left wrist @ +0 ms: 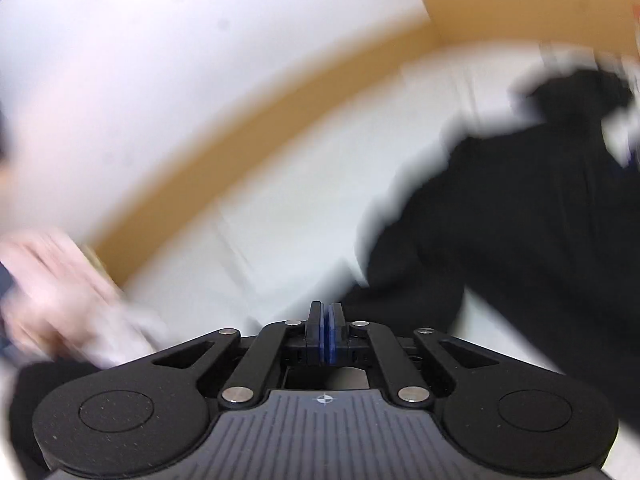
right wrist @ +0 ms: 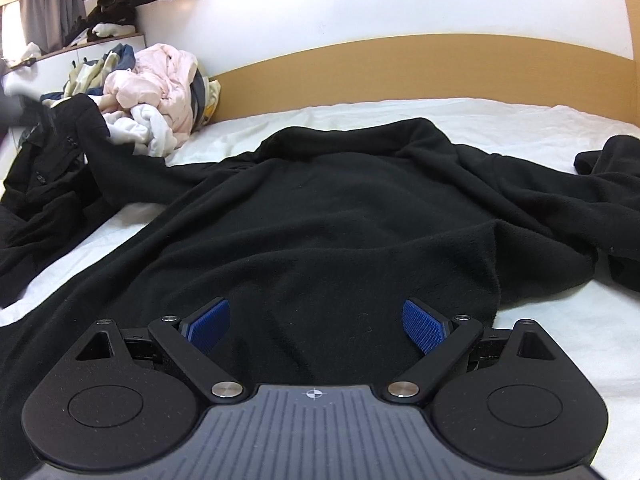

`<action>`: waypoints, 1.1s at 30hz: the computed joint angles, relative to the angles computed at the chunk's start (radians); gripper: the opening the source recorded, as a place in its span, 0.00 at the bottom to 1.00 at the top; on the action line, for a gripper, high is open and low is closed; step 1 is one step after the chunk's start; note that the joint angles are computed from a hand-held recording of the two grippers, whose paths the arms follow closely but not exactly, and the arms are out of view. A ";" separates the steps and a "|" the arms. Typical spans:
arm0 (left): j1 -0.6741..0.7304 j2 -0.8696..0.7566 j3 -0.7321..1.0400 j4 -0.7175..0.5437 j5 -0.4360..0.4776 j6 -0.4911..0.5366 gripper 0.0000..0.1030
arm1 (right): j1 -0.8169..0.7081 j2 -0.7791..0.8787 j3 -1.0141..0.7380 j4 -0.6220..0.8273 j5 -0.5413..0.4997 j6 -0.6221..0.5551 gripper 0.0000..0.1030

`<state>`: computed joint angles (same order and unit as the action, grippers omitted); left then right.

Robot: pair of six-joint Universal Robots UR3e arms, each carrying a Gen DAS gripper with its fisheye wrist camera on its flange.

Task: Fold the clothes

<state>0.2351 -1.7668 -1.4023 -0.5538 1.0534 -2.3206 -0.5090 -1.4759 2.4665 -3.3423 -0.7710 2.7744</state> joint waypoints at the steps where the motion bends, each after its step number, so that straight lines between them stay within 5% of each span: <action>1: 0.017 0.007 0.068 -0.025 -0.035 -0.069 0.10 | -0.013 -0.001 0.009 -0.007 0.020 0.000 0.92; 3: 0.035 -0.035 0.277 -0.228 -0.070 -0.190 0.20 | -0.037 -0.003 0.024 -0.016 0.054 -0.001 0.92; 4: 0.033 -0.060 0.342 -0.289 -0.064 -0.236 0.37 | -0.046 -0.004 0.029 -0.017 0.064 0.001 0.92; 5: 0.009 -0.079 0.366 -0.309 0.003 -0.226 0.53 | -0.055 -0.006 0.031 -0.013 0.073 0.002 0.92; 6: -0.032 -0.091 0.347 -0.284 0.116 -0.187 0.57 | -0.062 -0.008 0.033 -0.006 0.082 0.001 0.92; 9: -0.131 -0.092 0.079 -0.072 0.403 0.021 0.58 | -0.075 -0.018 0.032 0.017 0.092 0.003 0.92; 12: -0.205 -0.155 -0.235 0.305 0.584 0.390 0.60 | -0.086 -0.028 0.039 0.024 0.105 0.000 0.93; 14: -0.186 -0.215 -0.390 0.571 0.547 0.569 0.71 | -0.101 -0.035 0.045 0.043 0.126 -0.011 0.93; 16: -0.175 -0.298 -0.445 0.728 0.517 0.718 0.72 | -0.116 -0.041 0.048 0.066 0.148 -0.023 0.93; 19: -0.151 -0.388 -0.331 0.721 0.421 0.782 0.75 | -0.130 -0.045 0.039 0.105 0.164 -0.024 0.93; 22: -0.176 -0.473 -0.200 0.680 0.380 0.999 0.85 | -0.114 -0.043 0.012 0.145 0.137 -0.013 0.93; 24: -0.216 -0.498 -0.124 0.572 0.434 1.057 0.84 | -0.089 -0.038 -0.004 0.146 0.096 0.005 0.94; 25: -0.234 -0.512 -0.082 0.514 0.466 1.066 0.73 | -0.075 -0.036 -0.010 0.142 0.075 0.010 0.93; 27: -0.270 -0.547 0.009 0.397 0.528 1.082 0.05 | -0.047 -0.032 -0.020 0.128 0.033 0.015 0.94; 30: -0.271 -0.542 0.075 0.270 0.565 0.934 0.04 | -0.029 -0.029 -0.021 0.110 0.007 0.016 0.94; 33: -0.203 -0.403 0.153 0.006 0.496 0.604 0.04 | -0.047 -0.017 -0.016 0.103 0.037 0.015 0.94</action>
